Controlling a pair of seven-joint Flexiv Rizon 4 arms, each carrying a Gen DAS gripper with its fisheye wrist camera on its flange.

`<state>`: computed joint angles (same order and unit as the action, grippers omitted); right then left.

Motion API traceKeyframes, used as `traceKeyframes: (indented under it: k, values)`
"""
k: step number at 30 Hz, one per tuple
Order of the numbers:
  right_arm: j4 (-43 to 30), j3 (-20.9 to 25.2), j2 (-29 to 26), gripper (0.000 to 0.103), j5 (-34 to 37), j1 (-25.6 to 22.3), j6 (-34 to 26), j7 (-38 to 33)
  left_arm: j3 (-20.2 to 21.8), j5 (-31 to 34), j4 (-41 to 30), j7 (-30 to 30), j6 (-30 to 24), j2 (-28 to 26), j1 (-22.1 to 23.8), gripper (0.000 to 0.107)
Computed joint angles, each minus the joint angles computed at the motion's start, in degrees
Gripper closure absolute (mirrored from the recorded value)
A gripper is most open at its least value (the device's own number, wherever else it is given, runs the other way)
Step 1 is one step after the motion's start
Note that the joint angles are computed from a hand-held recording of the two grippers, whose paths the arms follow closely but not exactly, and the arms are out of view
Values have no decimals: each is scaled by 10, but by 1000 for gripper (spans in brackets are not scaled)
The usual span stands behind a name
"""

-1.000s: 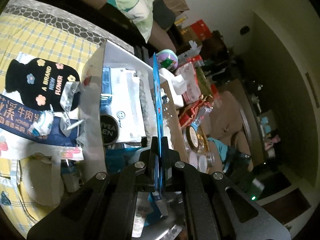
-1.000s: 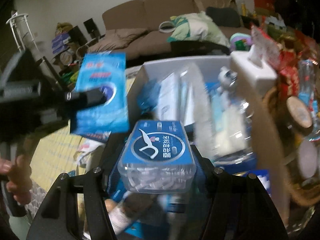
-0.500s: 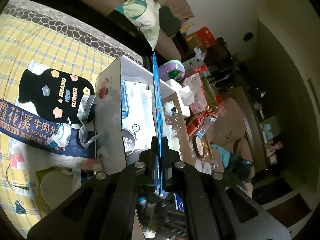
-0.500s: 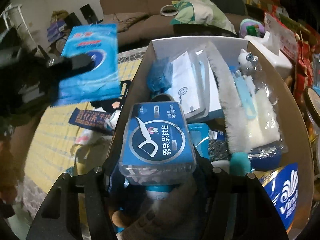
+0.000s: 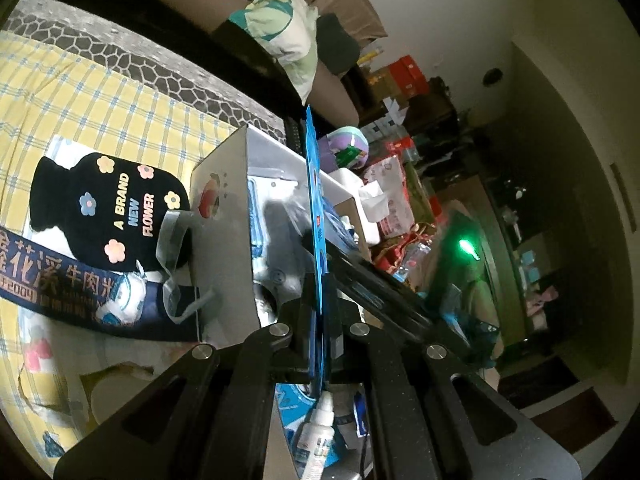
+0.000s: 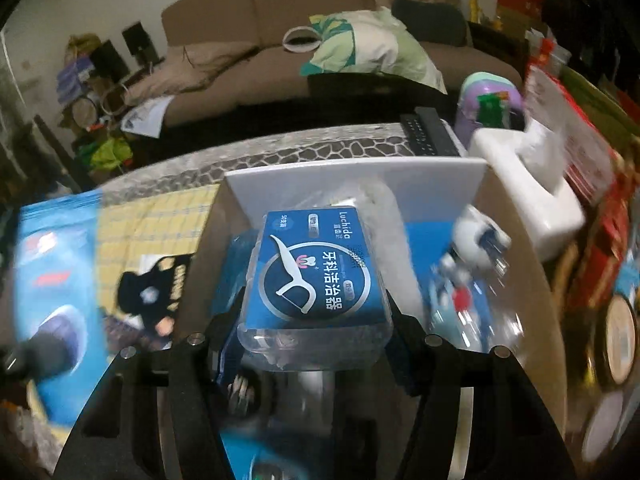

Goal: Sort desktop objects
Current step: 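Lower the floss box and wipes pack into the white box and open both grippers, then withdraw both grippers from the white box back over the table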

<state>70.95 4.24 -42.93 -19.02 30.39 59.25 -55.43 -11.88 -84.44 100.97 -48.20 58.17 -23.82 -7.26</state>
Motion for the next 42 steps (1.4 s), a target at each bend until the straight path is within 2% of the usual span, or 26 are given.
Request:
traceKeyframes:
  k: [4,7,9,14,19,23,29,33,34,35,36,37,38,42]
  values:
    - [-106,0,-68,40,-2,6,-93,-25,-1,8,-8,-3,-10,-14,7,105]
    - [-114,9,-73,25,16,1,-84,-43,-3,11,-9,-3,-15,-19,11,105]
    - [-92,31,-55,21,47,-13,-60,-58,-6,10,-9,-1,-16,-22,11,105]
    - [-4,17,8,21,53,-18,-13,-46,-13,6,-8,0,-16,-26,4,105]
    - [102,38,82,19,76,-49,58,-46,-22,32,-19,-18,-19,-38,-12,105]
    - [168,57,127,18,94,-70,83,-58,-29,46,-4,-25,-17,-35,-25,105]
    - [240,58,166,18,88,-68,102,-59,-24,73,27,-35,10,-19,-47,105]
    - [260,66,172,18,90,-69,117,-56,-13,148,25,-68,42,-21,-60,105]
    - [263,69,172,18,92,-69,120,-56,-14,162,26,-76,46,-20,-58,103]
    - [266,70,173,18,93,-69,122,-55,-15,171,28,-86,52,-18,-57,94]
    - [269,69,174,18,92,-67,124,-53,-17,173,32,-91,58,-13,-54,84]
    - [271,69,174,18,91,-66,125,-51,-24,163,37,-84,66,-7,-50,67]
    - [272,69,175,18,91,-66,126,-49,-28,152,42,-77,72,-1,-47,60]
    - [277,67,180,18,88,-62,132,-38,-26,136,56,-68,73,24,-42,54]
